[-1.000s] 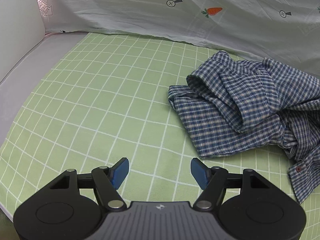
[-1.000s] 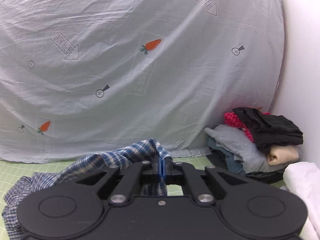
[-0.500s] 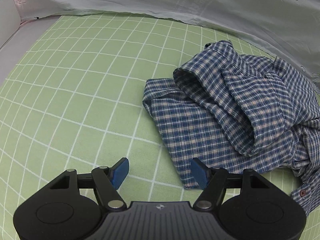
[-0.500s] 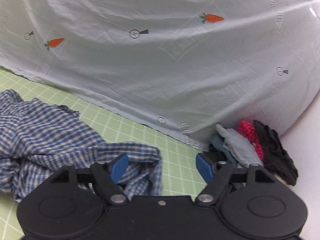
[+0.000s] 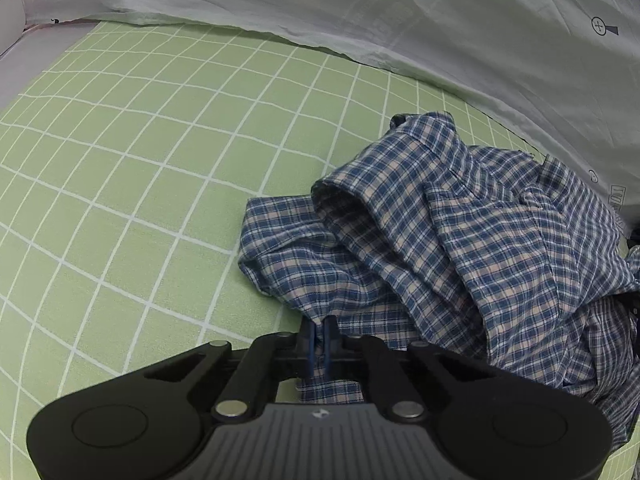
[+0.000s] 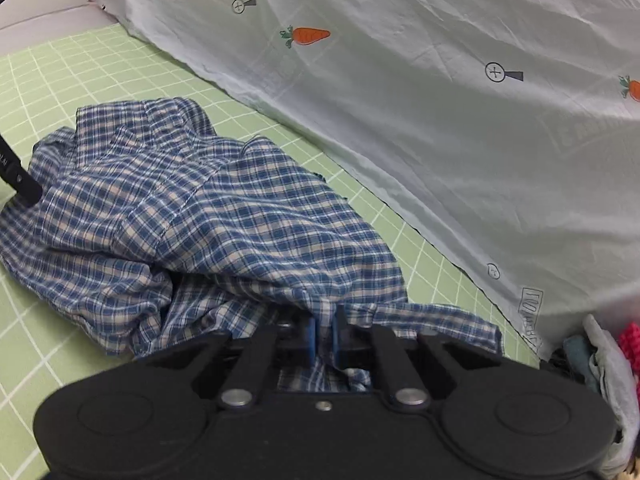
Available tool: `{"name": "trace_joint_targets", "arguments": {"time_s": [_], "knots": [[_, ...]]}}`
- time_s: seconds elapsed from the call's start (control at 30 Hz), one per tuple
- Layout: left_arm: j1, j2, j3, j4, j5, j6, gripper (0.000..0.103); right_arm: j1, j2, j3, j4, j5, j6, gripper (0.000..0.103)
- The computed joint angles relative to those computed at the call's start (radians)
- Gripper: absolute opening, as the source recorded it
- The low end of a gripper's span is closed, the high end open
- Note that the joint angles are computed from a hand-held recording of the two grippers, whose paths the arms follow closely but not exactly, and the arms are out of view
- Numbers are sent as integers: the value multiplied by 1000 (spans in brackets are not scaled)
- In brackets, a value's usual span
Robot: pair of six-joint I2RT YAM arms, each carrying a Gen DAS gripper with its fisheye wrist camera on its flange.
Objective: Fold clothes
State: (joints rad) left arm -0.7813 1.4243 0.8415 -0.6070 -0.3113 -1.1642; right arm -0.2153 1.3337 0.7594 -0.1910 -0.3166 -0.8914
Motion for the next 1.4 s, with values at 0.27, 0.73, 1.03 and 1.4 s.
{"name": "trace_joint_targets", "arguments": {"time_s": [0.27, 0.73, 1.03, 1.4], "knots": [[22, -223, 87, -493, -263, -114, 3, -128, 36, 224, -54, -129, 314, 4], [591, -224, 240, -437, -346, 255, 18, 42, 467, 722, -92, 42, 592, 23], [279, -151, 116, -306, -110, 36, 45, 14, 306, 357, -140, 96, 739, 69], [40, -21, 203, -287, -71, -56, 46, -80, 220, 201, -288, -85, 773, 8]]}}
